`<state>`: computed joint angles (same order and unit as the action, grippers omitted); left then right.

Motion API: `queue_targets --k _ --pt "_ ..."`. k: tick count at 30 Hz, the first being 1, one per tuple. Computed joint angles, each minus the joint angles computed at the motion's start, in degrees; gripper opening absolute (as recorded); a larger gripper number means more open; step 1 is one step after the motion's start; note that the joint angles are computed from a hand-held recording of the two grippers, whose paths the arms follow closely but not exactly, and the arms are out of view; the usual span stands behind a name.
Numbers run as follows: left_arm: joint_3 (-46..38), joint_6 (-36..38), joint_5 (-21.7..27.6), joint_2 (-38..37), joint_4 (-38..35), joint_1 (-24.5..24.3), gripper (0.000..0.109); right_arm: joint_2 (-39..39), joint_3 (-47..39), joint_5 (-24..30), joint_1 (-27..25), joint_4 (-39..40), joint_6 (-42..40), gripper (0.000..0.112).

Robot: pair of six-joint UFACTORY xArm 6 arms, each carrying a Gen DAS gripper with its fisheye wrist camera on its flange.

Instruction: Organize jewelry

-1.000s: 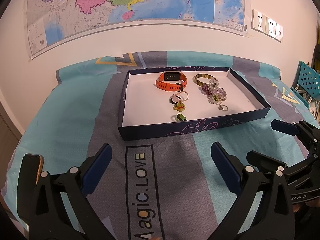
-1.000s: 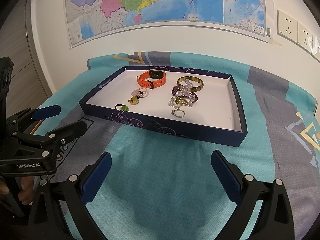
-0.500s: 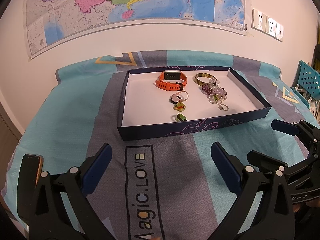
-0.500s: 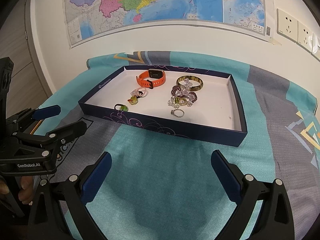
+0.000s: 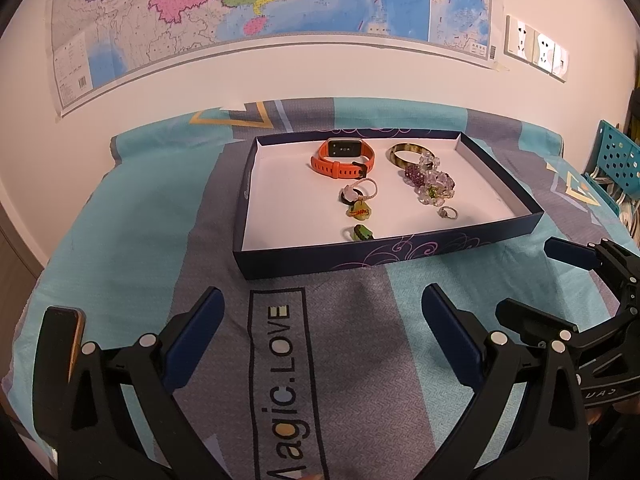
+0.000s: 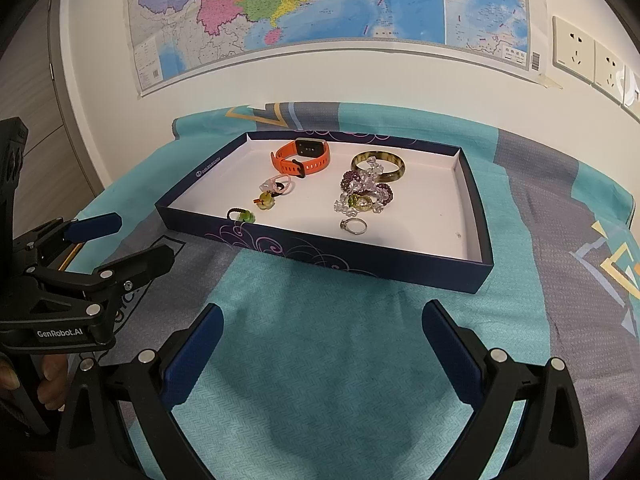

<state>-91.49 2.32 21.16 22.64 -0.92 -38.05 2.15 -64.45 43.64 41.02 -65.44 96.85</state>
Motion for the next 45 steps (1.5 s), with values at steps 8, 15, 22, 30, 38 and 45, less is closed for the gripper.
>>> queue_targets --k 8,15,22,30,38,45 --pt "0.1 -0.1 0.0 0.0 0.1 0.0 0.097 0.0 0.0 0.0 0.0 0.0 0.0 0.096" --pt "0.1 0.0 0.0 0.0 0.0 0.0 0.097 -0.1 0.1 -0.1 -0.1 0.1 -0.1 0.096" --pt "0.2 -0.1 0.3 0.0 0.0 -0.1 0.097 -0.1 0.0 -0.3 -0.2 0.5 -0.5 0.096" --pt "-0.5 -0.2 1.2 0.5 -0.3 0.0 0.097 0.0 -0.1 -0.5 -0.3 1.0 -0.6 0.096" --pt "-3.5 -0.1 4.1 2.4 -2.2 0.6 0.097 -0.2 0.2 -1.0 -0.6 1.8 -1.7 0.096" --pt "-12.2 -5.9 13.9 7.8 2.0 2.2 0.097 -3.1 3.3 1.9 -2.1 7.5 -6.2 0.096"
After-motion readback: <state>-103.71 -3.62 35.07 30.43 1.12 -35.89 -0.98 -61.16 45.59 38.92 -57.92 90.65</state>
